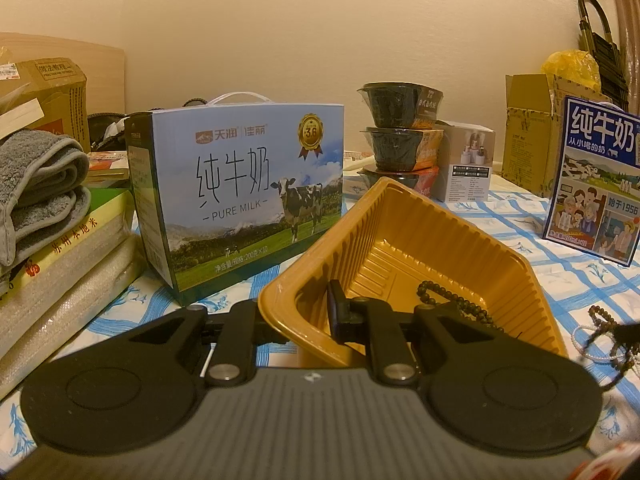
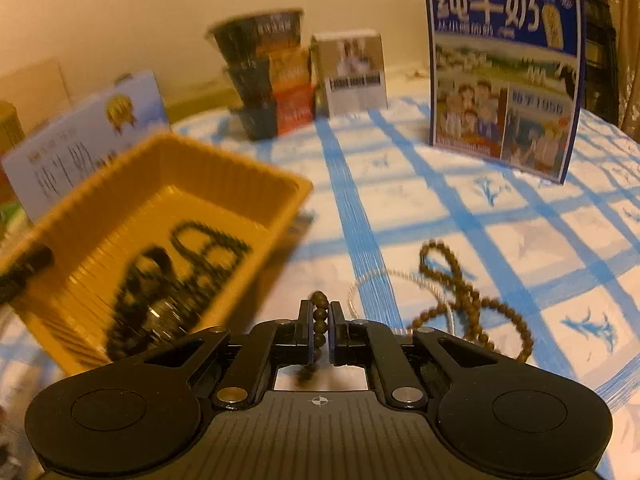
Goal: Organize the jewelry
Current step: 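Carry the brown bracelet into the orange tray and open the right gripper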
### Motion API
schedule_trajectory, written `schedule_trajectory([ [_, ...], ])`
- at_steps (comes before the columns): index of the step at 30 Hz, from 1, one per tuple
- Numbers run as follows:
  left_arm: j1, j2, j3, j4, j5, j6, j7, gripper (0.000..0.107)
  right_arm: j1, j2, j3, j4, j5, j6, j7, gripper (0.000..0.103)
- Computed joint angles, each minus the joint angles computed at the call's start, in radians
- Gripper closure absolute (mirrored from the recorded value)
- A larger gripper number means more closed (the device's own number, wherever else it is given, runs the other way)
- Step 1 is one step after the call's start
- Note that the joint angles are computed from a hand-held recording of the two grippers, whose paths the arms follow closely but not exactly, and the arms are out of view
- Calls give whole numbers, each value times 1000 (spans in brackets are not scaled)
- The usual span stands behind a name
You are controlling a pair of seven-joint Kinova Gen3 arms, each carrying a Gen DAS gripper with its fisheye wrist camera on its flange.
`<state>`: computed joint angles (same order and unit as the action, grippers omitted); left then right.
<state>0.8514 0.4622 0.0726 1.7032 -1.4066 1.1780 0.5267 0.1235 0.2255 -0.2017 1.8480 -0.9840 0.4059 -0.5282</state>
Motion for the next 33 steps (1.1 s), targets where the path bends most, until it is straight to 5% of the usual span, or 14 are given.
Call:
schedule_trajectory([
  [10, -1, -3, 2, 5, 0, 0, 4, 92, 7, -39, 31, -43, -239, 201, 162, 96],
  [17, -1, -2, 2, 5, 1, 1, 7, 92, -58, 10, 57, -109, -291, 322, 151, 96],
  [27, -2, -2, 2, 5, 0, -3, 13, 92, -109, 74, 29, -149, -346, 365, 182, 96],
  [30, -3, -1, 2, 6, 2, -5, 13, 92, -104, 74, 25, -144, -365, 365, 206, 88],
  [33, -2, 0, 1, 5, 2, -4, 14, 92, -98, 65, 30, -127, -384, 356, 227, 59],
])
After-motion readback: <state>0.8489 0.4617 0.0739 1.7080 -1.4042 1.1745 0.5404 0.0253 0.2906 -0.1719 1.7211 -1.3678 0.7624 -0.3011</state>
